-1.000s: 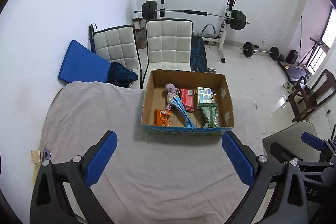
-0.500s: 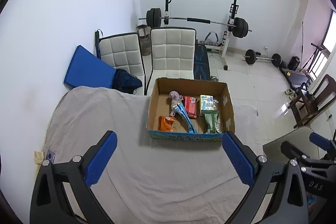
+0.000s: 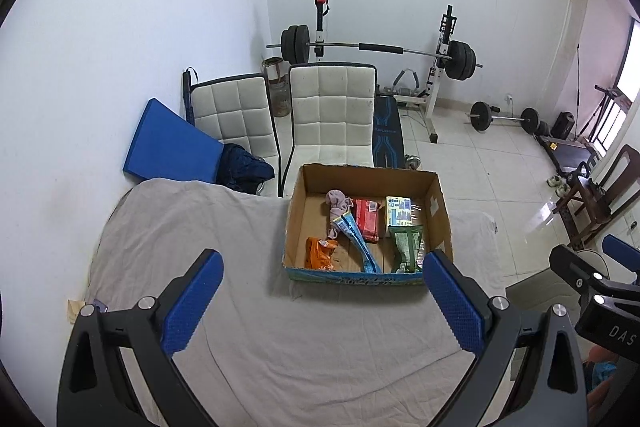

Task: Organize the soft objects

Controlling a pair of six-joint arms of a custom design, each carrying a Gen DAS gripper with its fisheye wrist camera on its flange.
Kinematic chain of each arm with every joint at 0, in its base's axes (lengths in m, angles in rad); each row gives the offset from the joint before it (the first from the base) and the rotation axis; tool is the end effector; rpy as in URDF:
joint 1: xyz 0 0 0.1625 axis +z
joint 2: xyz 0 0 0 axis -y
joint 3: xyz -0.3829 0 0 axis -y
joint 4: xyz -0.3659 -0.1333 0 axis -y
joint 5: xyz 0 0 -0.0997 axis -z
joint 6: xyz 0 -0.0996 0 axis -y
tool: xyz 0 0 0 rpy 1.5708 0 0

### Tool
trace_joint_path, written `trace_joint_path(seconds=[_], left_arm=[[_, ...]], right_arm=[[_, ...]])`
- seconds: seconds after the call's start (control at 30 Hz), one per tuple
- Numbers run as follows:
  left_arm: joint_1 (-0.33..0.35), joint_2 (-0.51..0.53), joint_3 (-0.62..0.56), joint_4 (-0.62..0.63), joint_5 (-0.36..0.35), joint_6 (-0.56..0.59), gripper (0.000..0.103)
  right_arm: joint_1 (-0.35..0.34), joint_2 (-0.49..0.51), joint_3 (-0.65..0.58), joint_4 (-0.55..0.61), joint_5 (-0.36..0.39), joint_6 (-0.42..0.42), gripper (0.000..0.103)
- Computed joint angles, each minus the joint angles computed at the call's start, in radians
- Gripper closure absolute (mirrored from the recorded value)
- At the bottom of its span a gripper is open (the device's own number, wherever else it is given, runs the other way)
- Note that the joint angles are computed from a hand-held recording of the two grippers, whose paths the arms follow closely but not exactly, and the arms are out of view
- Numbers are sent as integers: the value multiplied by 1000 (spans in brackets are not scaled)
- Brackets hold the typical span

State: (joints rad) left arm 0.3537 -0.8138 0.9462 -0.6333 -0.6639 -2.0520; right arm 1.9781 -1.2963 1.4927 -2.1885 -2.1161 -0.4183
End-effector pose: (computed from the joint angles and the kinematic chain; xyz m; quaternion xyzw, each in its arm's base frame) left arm -0.5080 -0.4133 0.2756 -0.1094 0.7975 -0.4053 0.4333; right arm 0.3081 -0.5080 0.4227 0.3262 -0.8853 0.1999 0.2644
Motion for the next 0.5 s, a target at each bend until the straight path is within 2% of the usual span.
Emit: trace_joint_path(seconds=[0.5], left_arm=[[2, 7, -10, -3, 6, 12, 1]], right_arm=[[14, -5, -10, -14, 1, -8, 0]])
